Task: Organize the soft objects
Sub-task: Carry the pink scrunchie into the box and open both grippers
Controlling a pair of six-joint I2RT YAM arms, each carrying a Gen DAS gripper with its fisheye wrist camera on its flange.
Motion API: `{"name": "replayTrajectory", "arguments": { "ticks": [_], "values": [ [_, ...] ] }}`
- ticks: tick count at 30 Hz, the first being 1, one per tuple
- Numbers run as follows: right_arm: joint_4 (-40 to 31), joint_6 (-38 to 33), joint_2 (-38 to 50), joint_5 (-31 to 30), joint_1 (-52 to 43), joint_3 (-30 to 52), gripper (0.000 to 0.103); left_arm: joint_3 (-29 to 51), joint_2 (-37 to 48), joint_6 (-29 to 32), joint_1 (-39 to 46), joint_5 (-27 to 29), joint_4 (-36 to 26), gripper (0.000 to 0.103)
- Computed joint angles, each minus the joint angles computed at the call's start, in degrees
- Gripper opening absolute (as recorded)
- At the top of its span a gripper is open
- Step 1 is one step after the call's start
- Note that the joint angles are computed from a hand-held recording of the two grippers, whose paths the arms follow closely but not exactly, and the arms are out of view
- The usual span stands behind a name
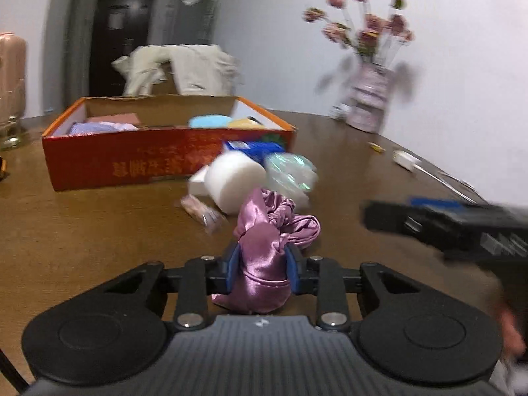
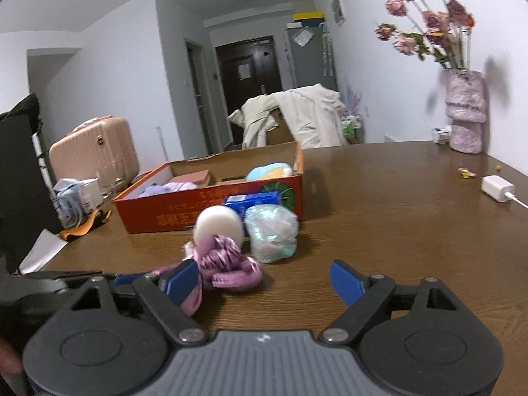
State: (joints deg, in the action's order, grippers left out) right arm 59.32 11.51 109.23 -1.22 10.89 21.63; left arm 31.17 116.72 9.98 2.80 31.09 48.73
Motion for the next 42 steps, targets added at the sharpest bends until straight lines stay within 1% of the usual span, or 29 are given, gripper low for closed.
{"name": "replayTrajectory", "arguments": {
  "ticks": [1, 3, 5, 8, 10, 11, 12, 14, 15, 16, 17, 18, 20, 22, 23, 24, 25, 26, 27, 28, 30, 31, 32, 34, 39, 42],
  "values": [
    [-0.5, -0.3, 0.3, -0.3, 0.3, 0.6, 0.087, -1.4, -0.7, 2.7, 2.1, 2.2, -0.5, 0.029],
    [-2.2, -0.4, 1.6, -0.6, 1.5, 2.4, 0.086, -4.3, -1.8, 6.3, 5.2, 4.3, 0.4, 0.029],
    [-4.8, 0.3, 3.2, -1.4, 2.4, 5.0, 0.078, -6.6, -2.6, 9.3, 8.5, 7.3, 0.7, 0.029],
    [-5.5, 2.1, 5.6, -3.3, 3.4, 7.7, 0.076, -8.3, -2.1, 12.6, 11.9, 12.0, 1.7, 0.029],
    [-6.8, 2.8, 7.2, -4.7, 4.2, 9.9, 0.073, -8.7, -1.9, 13.4, 13.0, 13.2, 1.8, 0.03],
    [-8.4, 2.5, 7.9, -4.3, 4.9, 11.2, 0.065, -8.8, -1.9, 13.4, 13.5, 13.7, 1.8, 0.03],
    [-10.3, 1.9, 8.4, -3.0, 6.0, 12.2, 0.06, -8.8, -2.0, 13.2, 13.7, 13.5, 1.7, 0.031],
    [-12.6, 0.8, 8.7, 0.4, 8.1, 12.9, 0.042, -8.8, -3.0, 11.6, 13.6, 11.3, 1.1, 0.046],
    [-12.9, 0.7, 8.7, 1.9, 9.1, 12.4, 0.039, -8.8, -3.6, 10.7, 13.4, 10.0, 0.7, 0.053],
    [-12.8, 0.8, 8.6, 2.6, 9.7, 11.9, 0.034, -9.1, -4.0, 9.8, 13.4, 9.3, 1.3, 0.054],
    [-12.7, 1.1, 8.6, 3.5, 10.4, 11.3, 0.033, -9.9, -4.3, 9.3, 13.8, 9.9, 2.5, 0.055],
    [-11.2, 1.4, 8.7, 4.6, 11.1, 10.1, 0.033, -10.3, -4.5, 8.9, 14.1, 11.0, 3.1, 0.058],
    [-9.4, 1.9, 8.3, 5.8, 11.9, 8.4, 0.033, -10.3, -4.8, 8.3, 13.6, 9.9, 2.6, 0.059],
    [-8.0, 2.5, 8.1, 6.5, 12.4, 6.9, 0.033, -8.9, -4.7, 8.9, 12.4, 6.2, -1.3, 0.056],
    [-7.5, 2.6, 7.8, 6.5, 12.4, 6.2, 0.033, -8.5, -4.2, 9.1, 12.5, 5.7, -2.2, 0.054],
    [-7.1, 2.5, 7.7, 6.4, 12.4, 5.7, 0.033, -8.6, -4.1, 9.4, 13.1, 6.1, -2.5, 0.049],
    [-6.3, 2.5, 7.6, 6.3, 12.4, 4.9, 0.032, -8.7, -4.2, 9.7, 13.8, 7.0, -3.0, 0.046],
    [-5.8, 2.7, 7.5, 6.1, 12.4, 4.5, 0.029, -8.8, -4.2, 9.8, 14.4, 7.7, -3.3, 0.044],
    [-5.2, 3.3, 7.4, 5.7, 12.4, 4.0, 0.028, -8.9, -4.0, 9.8, 14.9, 8.5, -3.4, 0.037],
    [-4.7, 3.7, 7.5, 5.6, 12.6, 3.8, 0.024, -8.9, -3.7, 9.7, 15.3, 9.1, -3.4, 0.031],
    [-4.5, 3.9, 7.3, 6.2, 13.2, 3.5, 0.019, -8.9, -3.5, 9.3, 15.4, 9.9, -3.4, 0.024],
    [-4.5, 3.7, 7.2, 6.5, 13.7, 3.4, 0.015, -9.6, -3.6, 9.3, 15.2, 9.6, -2.3, 0.023],
    [-4.6, 3.6, 6.9, 7.1, 14.2, 3.3, 0.013, -10.0, -3.6, 9.4, 15.0, 9.4, -1.6, 0.022],
    [-5.0, 3.8, 6.1, 7.5, 14.6, 3.1, 0.012, -10.3, -4.1, 9.7, 14.9, 9.2, -1.6, 0.02],
    [-7.3, 3.9, 2.7, 4.5, 13.3, 2.9, 0.012, -9.9, -8.2, 10.0, 15.5, 9.6, -6.0, 0.019],
    [-10.8, 2.6, -0.6, 0.9, 10.7, 5.1, 0.012, -7.1, -11.2, 9.1, 15.3, 11.0, -9.4, 0.018]
  ]
}}
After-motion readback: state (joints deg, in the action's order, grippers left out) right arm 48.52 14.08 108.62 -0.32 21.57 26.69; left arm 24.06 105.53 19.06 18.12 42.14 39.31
